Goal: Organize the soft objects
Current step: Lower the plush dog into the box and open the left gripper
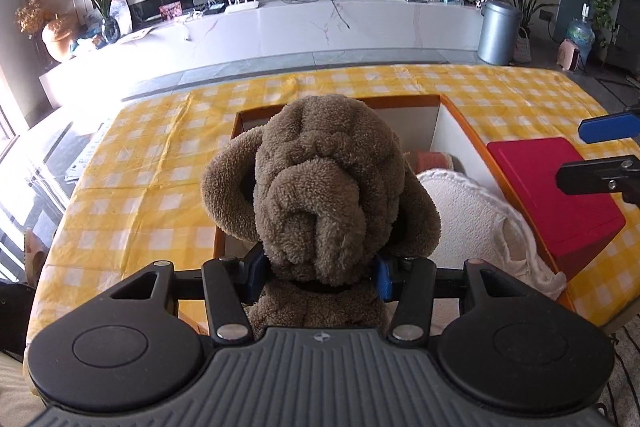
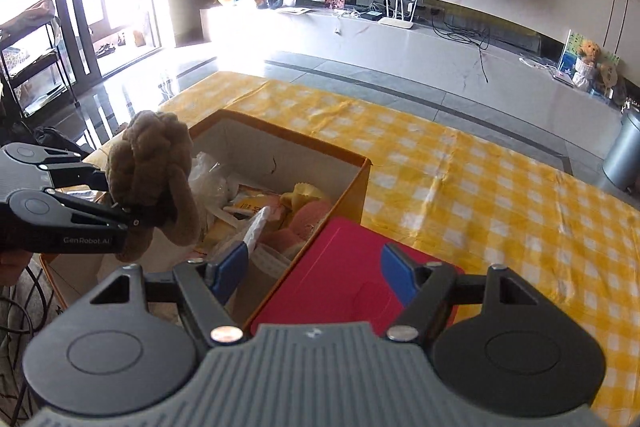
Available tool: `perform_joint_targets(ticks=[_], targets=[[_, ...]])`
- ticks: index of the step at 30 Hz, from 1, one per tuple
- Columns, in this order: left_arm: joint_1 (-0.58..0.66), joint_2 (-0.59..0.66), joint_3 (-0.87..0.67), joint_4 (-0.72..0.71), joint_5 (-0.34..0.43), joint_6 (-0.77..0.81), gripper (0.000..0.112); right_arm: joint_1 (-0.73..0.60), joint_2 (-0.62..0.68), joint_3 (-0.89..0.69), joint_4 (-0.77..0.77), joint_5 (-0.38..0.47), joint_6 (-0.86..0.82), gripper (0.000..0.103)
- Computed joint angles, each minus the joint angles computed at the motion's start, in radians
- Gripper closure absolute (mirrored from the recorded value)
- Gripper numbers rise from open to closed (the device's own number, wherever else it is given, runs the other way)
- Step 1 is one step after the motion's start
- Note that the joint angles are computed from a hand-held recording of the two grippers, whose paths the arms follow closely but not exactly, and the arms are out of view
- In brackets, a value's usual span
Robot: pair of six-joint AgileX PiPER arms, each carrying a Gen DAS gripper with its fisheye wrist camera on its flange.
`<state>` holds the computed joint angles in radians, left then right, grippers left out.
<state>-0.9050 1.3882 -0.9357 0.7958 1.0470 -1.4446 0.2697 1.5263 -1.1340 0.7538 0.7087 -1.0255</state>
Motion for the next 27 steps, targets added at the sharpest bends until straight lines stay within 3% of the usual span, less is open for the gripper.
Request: perform_joint_targets(ticks=[2, 4, 7, 10, 15, 17, 18, 19, 21, 22, 24, 25, 26, 27], targets=[[0.003, 0.029, -0.023, -0.039, 0.021, 0.052, 0.046, -0.003, 0.007, -0.002, 0.005, 0.008, -0.005, 0.03], [-0.019, 0.047, -0.03, -0.049, 0.03, 0.119, 0.032, -0.001, 0.008, 0.001, 0.001, 0.009, -0.01, 0.03], [-0.108, 0.034, 0.011, 0.032, 0.022, 0.061, 0.014, -0.004, 0.006, 0.011, 0.007, 0.002, -0.032, 0.03], [-0.119, 0.007, 0.019, 0.0, 0.0, 0.033, 0.014, -0.007, 0.004, 0.018, -0.002, -0.007, -0.024, 0.03], [-0.111, -0.107, 0.093, -0.011, -0.1, 0.027, 0.014, -0.013, 0.001, 0.019, -0.002, 0.002, -0.018, 0.03], [-0.137, -0.066, 0.062, -0.007, -0.03, 0.04, 0.019, -0.01, 0.0, 0.02, -0.006, 0.008, -0.02, 0.03], [-0.154, -0.053, 0.045, 0.0, 0.02, 0.025, 0.028, -0.007, -0.002, 0.022, -0.01, 0.007, -0.017, 0.03], [-0.167, -0.055, 0.042, 0.015, 0.053, -0.02, 0.026, -0.005, -0.005, 0.024, -0.011, 0.007, -0.017, 0.03], [-0.143, -0.094, 0.077, 0.027, 0.019, -0.105, 0.015, -0.002, -0.006, 0.028, -0.006, 0.009, -0.024, 0.03], [-0.109, -0.069, 0.062, -0.023, 0.01, -0.088, 0.02, 0.002, -0.003, 0.026, -0.01, 0.009, -0.019, 0.03], [-0.132, -0.022, 0.017, -0.051, 0.075, -0.057, 0.041, 0.014, 0.0, 0.024, -0.024, -0.001, 0.002, 0.03], [-0.185, -0.051, 0.024, -0.005, 0.091, -0.075, 0.021, 0.017, 0.0, 0.026, -0.025, -0.004, 0.004, 0.03], [-0.228, -0.08, 0.059, 0.06, 0.086, -0.121, 0.009, 0.016, 0.002, 0.027, -0.015, 0.0, -0.008, 0.03], [-0.231, -0.083, 0.083, 0.084, 0.075, -0.166, 0.009, 0.018, 0.005, 0.028, -0.012, 0.003, -0.012, 0.03]])
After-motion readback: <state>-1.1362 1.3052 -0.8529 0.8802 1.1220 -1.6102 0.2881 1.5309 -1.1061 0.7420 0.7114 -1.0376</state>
